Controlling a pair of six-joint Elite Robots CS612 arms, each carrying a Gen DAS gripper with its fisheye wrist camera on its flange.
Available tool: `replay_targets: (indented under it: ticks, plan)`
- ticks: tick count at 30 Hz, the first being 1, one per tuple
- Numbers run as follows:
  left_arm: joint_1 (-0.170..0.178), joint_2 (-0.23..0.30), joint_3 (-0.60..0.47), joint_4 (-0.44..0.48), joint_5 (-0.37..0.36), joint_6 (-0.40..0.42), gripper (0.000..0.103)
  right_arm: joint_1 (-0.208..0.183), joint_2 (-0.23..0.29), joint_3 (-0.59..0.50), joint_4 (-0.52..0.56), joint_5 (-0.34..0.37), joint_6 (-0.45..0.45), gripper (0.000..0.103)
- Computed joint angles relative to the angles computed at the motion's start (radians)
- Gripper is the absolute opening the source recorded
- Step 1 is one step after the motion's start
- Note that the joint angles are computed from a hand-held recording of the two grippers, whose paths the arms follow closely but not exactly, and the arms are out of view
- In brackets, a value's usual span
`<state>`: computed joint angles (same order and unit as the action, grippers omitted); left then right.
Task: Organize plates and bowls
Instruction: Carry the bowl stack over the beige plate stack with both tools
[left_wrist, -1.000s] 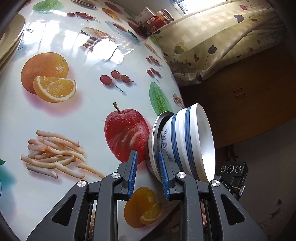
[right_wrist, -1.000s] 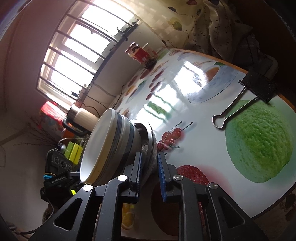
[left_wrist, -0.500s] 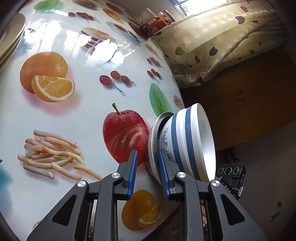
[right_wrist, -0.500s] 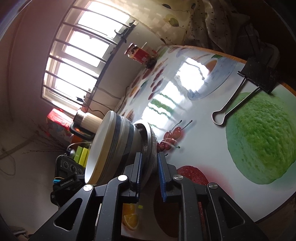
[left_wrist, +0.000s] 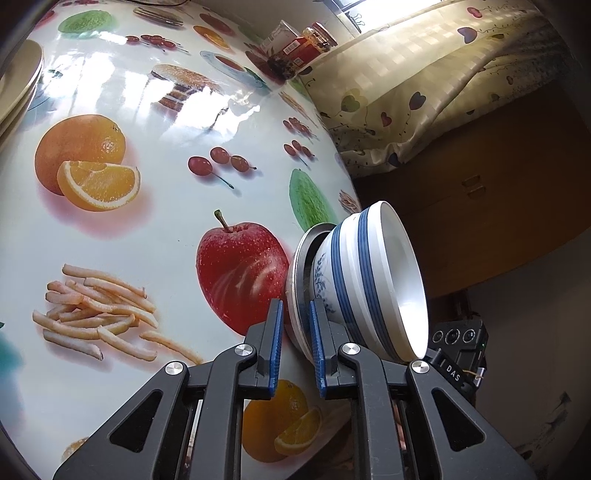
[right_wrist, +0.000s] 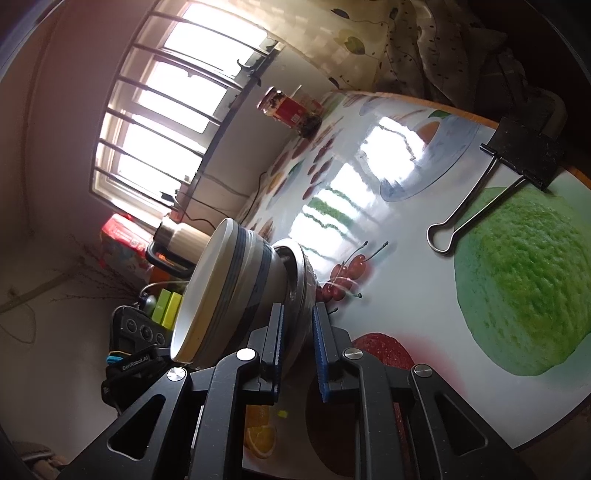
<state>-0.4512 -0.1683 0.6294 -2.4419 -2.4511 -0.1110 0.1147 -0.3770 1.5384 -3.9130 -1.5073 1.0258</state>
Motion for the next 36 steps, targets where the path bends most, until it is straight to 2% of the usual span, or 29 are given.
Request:
replay_targets:
  ticks: [2, 15, 19, 27, 29, 36]
  plan:
    - [0.000, 0.001, 0.000, -0.004, -0.006, -0.001, 0.011, -0.001, 0.005, -0.002, -0.011, 0.005, 0.008, 0.015]
    - [0.003, 0.009, -0.004, -0.034, -0.020, -0.032, 0.011, -0.003, 0.003, 0.002, -0.011, -0.006, -0.014, 0.014]
    - [0.002, 0.010, -0.008, -0.049, -0.003, -0.053, 0.011, -0.001, 0.005, 0.001, -0.021, -0.034, -0.005, 0.015]
    - [-0.003, 0.014, -0.020, -0.035, 0.010, -0.039, 0.011, -0.011, 0.008, -0.006, -0.025, -0.018, 0.018, 0.013]
    - [-0.003, 0.014, -0.019, -0.037, 0.003, -0.032, 0.007, -0.012, 0.012, -0.010, -0.034, -0.008, 0.015, 0.011]
    - [-0.007, 0.004, -0.004, -0.048, 0.024, -0.023, 0.007, -0.007, 0.007, -0.011, -0.021, -0.018, 0.008, 0.011]
